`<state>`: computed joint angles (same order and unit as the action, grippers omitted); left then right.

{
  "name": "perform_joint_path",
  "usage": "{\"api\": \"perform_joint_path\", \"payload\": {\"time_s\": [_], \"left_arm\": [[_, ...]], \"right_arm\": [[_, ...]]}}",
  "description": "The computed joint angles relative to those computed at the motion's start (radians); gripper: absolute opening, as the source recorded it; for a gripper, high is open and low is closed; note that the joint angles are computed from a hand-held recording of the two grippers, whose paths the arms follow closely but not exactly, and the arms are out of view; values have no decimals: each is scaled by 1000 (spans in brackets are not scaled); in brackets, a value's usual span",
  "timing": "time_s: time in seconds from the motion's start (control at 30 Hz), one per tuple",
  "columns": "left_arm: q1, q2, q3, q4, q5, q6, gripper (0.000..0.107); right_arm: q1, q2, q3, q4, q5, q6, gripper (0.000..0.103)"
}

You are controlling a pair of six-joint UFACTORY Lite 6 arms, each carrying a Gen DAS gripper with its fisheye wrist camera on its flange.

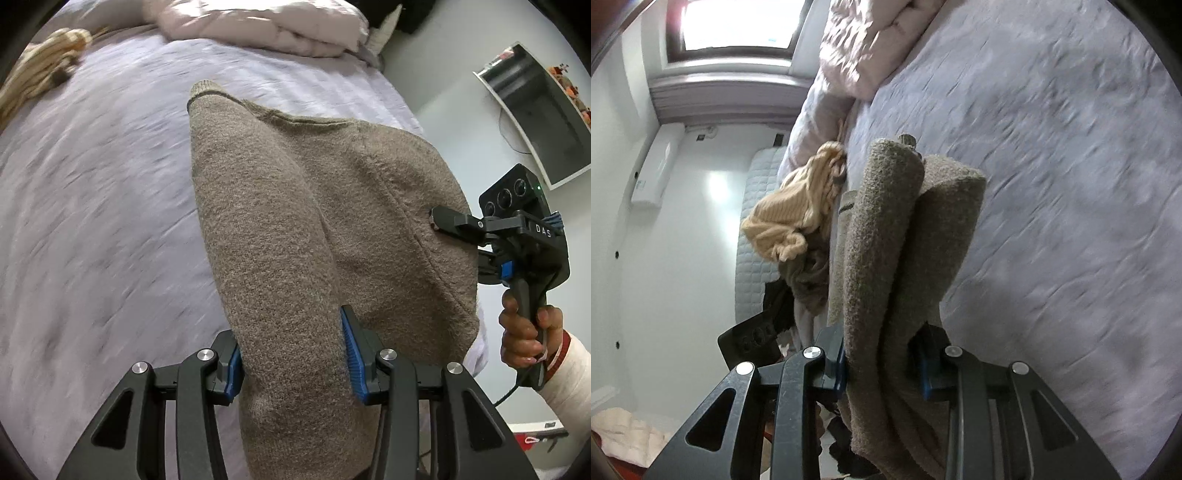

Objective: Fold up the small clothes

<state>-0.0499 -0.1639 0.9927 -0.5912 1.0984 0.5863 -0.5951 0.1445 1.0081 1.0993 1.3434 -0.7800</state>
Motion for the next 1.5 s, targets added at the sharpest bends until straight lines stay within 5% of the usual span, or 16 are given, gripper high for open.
{"api": "perform_joint_path", "payload": {"time_s": [0.2, 0.33, 0.53, 0.6, 0.67, 0.8, 0.83, 0.93, 0.97, 1.03, 1.07, 1.33, 1.5], "left_arm": [[236, -168, -198, 105, 62, 132, 47], [281, -215, -354, 217, -38, 116, 47], [352, -322, -388, 285, -1, 85, 70], [323, -350, -379, 332, -7, 37, 85], [288, -351, -361, 335, -46, -2, 85], [237, -366, -348, 382, -93, -97, 86], [244, -370, -343, 401, -95, -103, 101], [210, -385, -344, 441, -112, -170, 103], [219, -385, -342, 437, -105, -165, 103], [158, -348, -337, 461, -124, -243, 103], [162, -348, -333, 470, -117, -248, 103], [221, -387, -369, 485, -64, -182, 103], [201, -412, -404, 494, -47, -177, 103]], "right_arm": [[229, -145, -265, 124, -133, -13, 31], [372, -122, -358, 179, -258, -38, 31], [411, -135, -409, 67, -403, 93, 35], [410, -224, -403, -81, -433, 227, 47], [419, -286, -401, -153, -433, 300, 58], [485, -423, -410, -187, -382, 413, 58], [503, -445, -428, -180, -375, 420, 58], [571, -457, -503, -100, -400, 416, 58], [604, -434, -518, -68, -429, 409, 54], [668, -386, -510, -64, -485, 432, 17], [707, -374, -483, -113, -516, 496, 13], [820, -425, -439, -513, -585, 769, 12], [813, -425, -532, -465, -658, 731, 13]]}}
